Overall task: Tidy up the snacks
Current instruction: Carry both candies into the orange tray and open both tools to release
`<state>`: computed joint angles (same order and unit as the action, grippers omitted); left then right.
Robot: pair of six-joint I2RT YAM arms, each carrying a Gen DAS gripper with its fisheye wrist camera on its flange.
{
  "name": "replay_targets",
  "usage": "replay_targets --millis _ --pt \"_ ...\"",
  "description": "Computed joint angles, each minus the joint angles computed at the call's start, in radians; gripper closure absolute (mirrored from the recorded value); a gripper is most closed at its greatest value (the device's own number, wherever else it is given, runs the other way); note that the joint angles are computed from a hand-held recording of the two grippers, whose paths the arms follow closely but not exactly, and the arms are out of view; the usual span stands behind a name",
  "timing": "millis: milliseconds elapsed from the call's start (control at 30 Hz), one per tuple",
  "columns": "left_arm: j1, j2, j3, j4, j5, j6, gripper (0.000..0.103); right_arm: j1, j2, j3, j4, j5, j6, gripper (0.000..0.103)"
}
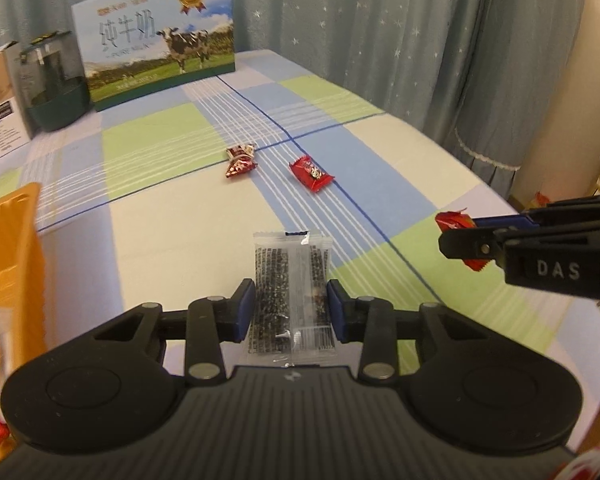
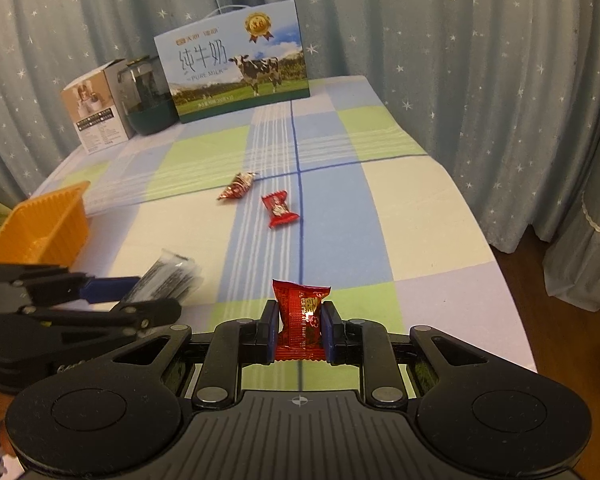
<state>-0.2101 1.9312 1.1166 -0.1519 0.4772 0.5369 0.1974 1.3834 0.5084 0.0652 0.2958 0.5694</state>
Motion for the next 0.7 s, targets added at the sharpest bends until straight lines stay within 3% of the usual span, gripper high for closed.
replay_targets --millis 300,700 --pt "0.165 -0.222 -0.073 -0.175 0.105 0.063 0.068 0.24 -0.129 0.13 -0.286 0.156 0.166 0.081" --pt "0.443 -0.335 -0.016 -0.421 0.212 0.247 0.068 0.545 -0.037 0.291 -0.421 0.294 0.389 0.081"
